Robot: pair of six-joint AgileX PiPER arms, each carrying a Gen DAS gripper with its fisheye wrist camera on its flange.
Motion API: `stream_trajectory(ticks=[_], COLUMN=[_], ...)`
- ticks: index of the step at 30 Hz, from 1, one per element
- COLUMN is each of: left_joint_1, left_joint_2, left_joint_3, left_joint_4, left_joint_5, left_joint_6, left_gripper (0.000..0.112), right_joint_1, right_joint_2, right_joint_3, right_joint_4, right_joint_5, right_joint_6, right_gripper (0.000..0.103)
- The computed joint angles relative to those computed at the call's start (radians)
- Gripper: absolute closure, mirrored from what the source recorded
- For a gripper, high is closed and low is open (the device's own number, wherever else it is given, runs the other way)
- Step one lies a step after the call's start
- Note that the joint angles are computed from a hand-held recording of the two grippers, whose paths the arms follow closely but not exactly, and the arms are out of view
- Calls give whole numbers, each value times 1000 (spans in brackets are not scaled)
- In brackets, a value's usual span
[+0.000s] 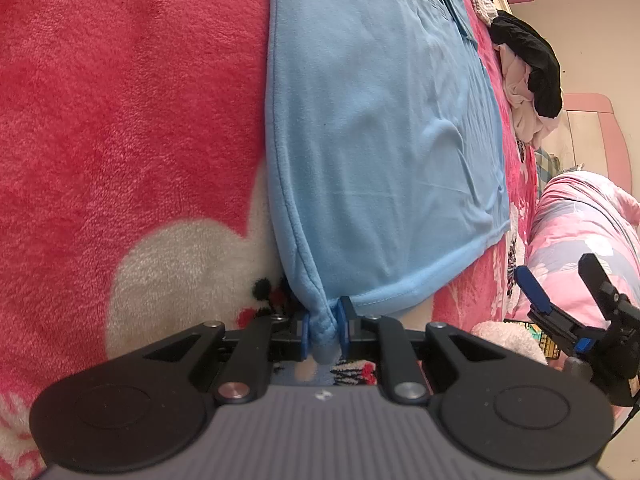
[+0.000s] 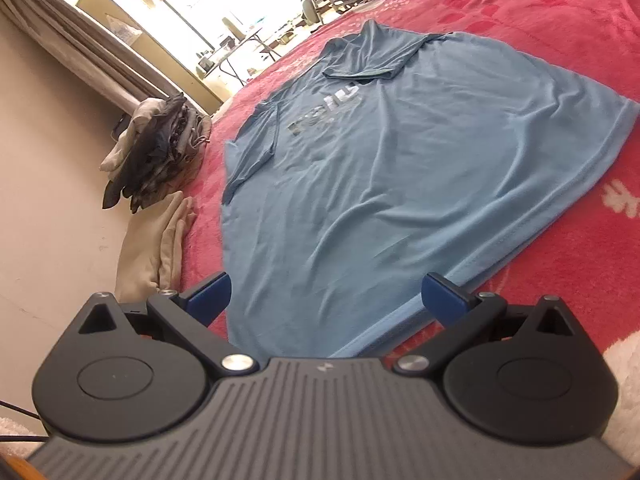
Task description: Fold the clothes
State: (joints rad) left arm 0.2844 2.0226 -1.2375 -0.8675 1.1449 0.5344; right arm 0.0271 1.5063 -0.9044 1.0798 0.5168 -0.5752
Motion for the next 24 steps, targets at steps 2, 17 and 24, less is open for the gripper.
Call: stream_trajectory(ticks=[2,17,24], left_joint_1=[0,-1,-1], left_joint_2=[0,1,1], left_joint_3=[-1,-3,-3], left_joint_4=[1,1,3], left_joint_5=[1,1,0], left_joint_6=[-1,-3,-1], left_gripper=[97,97,97], right_joint_1=[3,14,-52], right_joint_2=[0,5,43], right_joint_3=[0,-6,-39], right_joint_4=[-7,-43,22], right_joint_5=[-6,-25,114], right_joint_6=[8,5,-89], right_gripper=[1,1,1])
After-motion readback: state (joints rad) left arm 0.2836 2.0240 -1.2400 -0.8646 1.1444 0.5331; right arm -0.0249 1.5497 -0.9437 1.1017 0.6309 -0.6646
